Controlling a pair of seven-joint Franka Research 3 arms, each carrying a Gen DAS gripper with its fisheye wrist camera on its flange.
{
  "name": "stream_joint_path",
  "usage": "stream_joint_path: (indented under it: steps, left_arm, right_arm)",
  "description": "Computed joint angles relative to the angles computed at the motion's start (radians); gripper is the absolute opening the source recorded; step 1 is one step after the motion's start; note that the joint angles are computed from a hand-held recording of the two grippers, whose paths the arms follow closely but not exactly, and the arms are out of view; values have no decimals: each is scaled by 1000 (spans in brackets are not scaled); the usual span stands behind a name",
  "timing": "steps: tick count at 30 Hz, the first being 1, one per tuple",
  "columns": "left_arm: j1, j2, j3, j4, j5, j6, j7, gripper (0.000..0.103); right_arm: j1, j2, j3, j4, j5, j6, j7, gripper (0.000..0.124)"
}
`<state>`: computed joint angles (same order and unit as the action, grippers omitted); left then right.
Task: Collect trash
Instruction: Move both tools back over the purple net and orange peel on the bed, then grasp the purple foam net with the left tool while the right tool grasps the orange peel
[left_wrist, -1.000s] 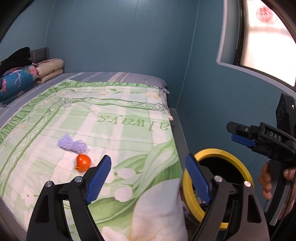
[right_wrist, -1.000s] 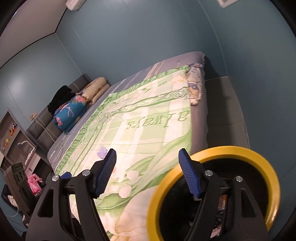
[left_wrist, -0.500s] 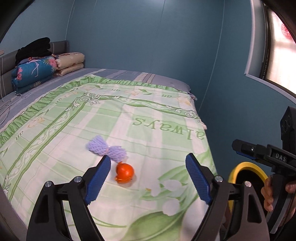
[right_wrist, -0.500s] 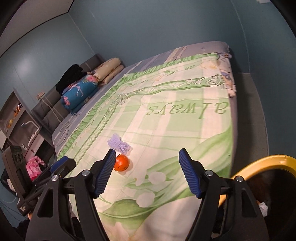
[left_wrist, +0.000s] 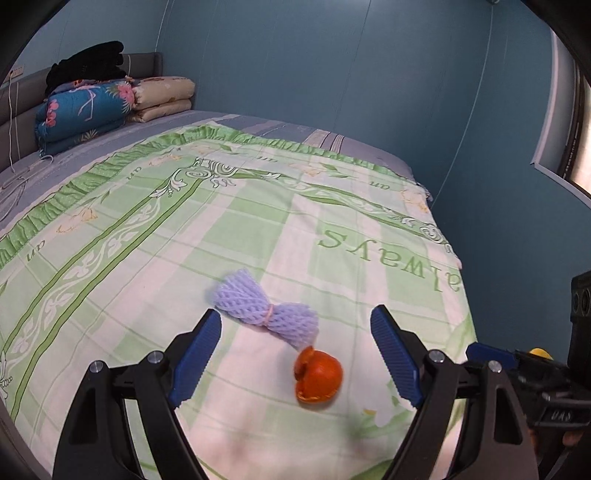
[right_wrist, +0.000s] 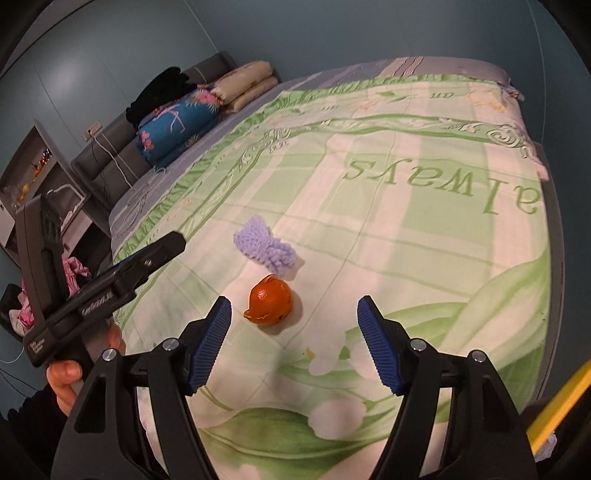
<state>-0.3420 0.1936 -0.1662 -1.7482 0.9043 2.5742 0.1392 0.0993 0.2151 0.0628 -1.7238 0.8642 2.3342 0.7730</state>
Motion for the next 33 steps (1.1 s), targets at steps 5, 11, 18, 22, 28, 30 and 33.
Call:
stream_joint_path:
  steps: [5, 11, 18, 22, 28, 30, 33]
  left_arm:
    - [38, 39, 17, 1, -53, 36, 65, 80]
    - [75, 109, 40, 38, -159, 52, 152, 80]
    - [107, 198, 57, 102, -289, 62, 246, 80]
    - [146, 261, 29, 144, -438, 96, 340, 79]
    - [103, 326, 59, 217, -468, 70, 395, 74]
    - [108, 336, 53, 231, -487, 77, 414, 63]
    - [104, 350, 48, 257, -506, 69, 451, 34]
  right_arm:
    - [31, 59, 15, 46, -63, -10, 57, 67]
    - [84, 124, 31, 96, -175, 32, 140, 67]
    - [130, 168, 37, 119, -298, 114, 194, 67]
    - [161, 196, 23, 129, -402, 158, 242, 67]
    - [167, 241, 23, 167, -468, 139, 301, 66]
    - [164, 252, 27, 178, -474, 125, 317, 60]
    - [165, 259, 32, 183, -484, 117, 326, 46]
